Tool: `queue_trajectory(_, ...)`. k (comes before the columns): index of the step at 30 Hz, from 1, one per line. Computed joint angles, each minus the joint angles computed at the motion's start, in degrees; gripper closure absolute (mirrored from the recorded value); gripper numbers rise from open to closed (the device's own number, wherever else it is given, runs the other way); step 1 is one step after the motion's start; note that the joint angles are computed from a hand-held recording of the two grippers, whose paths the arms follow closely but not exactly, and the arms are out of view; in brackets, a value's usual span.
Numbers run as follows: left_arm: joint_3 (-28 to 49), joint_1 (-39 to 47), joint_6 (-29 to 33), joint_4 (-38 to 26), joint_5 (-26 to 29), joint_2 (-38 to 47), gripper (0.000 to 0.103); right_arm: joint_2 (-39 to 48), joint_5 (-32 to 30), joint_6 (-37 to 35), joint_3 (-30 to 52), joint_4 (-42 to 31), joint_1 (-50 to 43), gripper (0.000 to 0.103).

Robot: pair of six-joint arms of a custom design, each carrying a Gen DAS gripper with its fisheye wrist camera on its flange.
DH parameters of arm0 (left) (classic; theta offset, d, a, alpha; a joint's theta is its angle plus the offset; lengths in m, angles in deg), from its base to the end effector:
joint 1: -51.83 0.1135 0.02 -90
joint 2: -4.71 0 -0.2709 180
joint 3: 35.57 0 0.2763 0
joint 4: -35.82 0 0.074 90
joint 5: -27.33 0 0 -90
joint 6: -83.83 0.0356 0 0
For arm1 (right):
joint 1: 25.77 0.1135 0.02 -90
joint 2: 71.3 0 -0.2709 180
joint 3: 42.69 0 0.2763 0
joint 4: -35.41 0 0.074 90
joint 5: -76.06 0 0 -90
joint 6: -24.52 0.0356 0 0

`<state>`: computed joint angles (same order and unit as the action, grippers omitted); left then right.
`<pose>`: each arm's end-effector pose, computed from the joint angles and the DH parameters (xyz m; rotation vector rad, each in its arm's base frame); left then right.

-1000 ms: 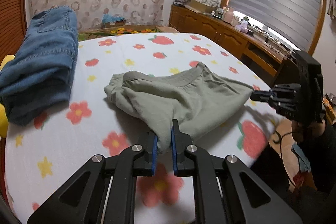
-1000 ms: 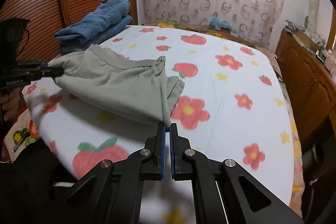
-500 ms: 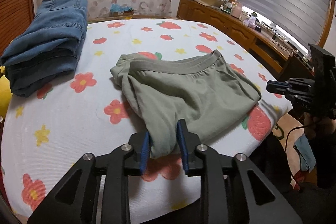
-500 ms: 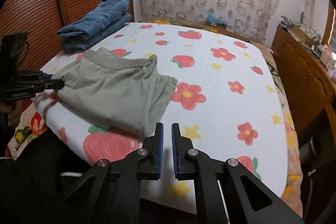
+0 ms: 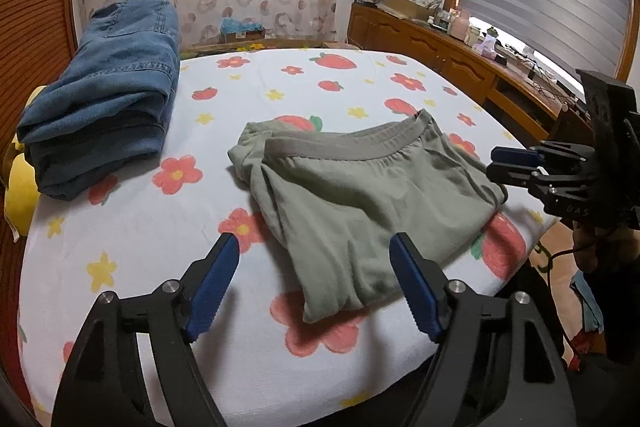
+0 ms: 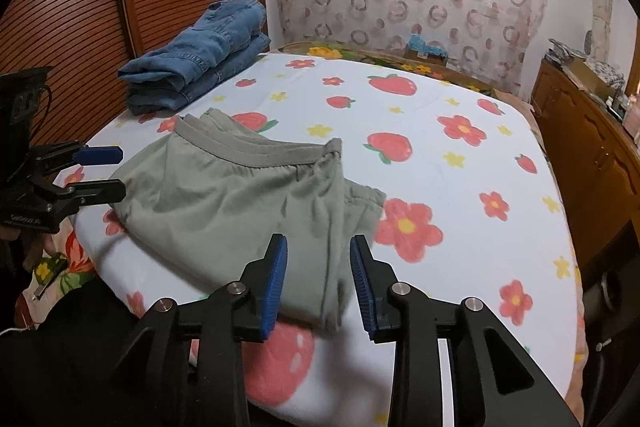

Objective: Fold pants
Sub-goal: 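Move both open grippers to the garment's grey waistband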

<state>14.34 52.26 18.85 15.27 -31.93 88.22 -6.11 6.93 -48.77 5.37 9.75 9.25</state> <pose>0.2809 -0.0161 0.1450 0.7142 2.2824 -0.4690 0.2113 0.1326 0.2051 -0.1794 2.2520 0.0561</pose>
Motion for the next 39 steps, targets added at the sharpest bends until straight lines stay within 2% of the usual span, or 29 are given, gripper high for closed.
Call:
queue_trajectory(6, 0.75, -0.47, -1.26, 1.63, -1.79, 1.37, 0.024, 3.97, -1.67, -0.31, 1.67, 1.97, -1.39, 0.064)
queue_trajectory(10, 3.16, -1.26, -0.82, 1.01, -2.77, 4.18, 0.024, 6.32, -4.75, -0.57, 2.89, 2.34, -4.33, 0.063)
queue_trajectory(17, 7.06, -2.31, -3.68, 2.17, -3.87, 8.1, 0.024, 11.05, -6.3, 0.05, 6.25, 2.3, -8.79, 0.063)
queue_trajectory(21, 9.32, -3.18, -4.4, 2.23, -4.86, 9.89, 0.024, 13.07, -10.64, 0.7, 7.45, 3.26, -10.92, 0.055)
queue_trajectory(24, 11.23, -3.46, -5.0, 1.78, -4.91, 11.84, 0.024, 14.91, -12.05, 0.58, 8.65, 3.57, -12.03, 0.053)
queue_trajectory(32, 14.3, -4.46, -5.62, 1.53, -6.23, 16.18, 0.024, 19.79, -10.63, 0.39, 13.4, 1.97, -12.07, 0.052)
queue_trajectory(39, 15.74, -4.25, -5.94, 1.19, -6.02, 18.35, 0.024, 19.98, -7.11, -1.68, 10.59, 7.32, -10.31, 0.046)
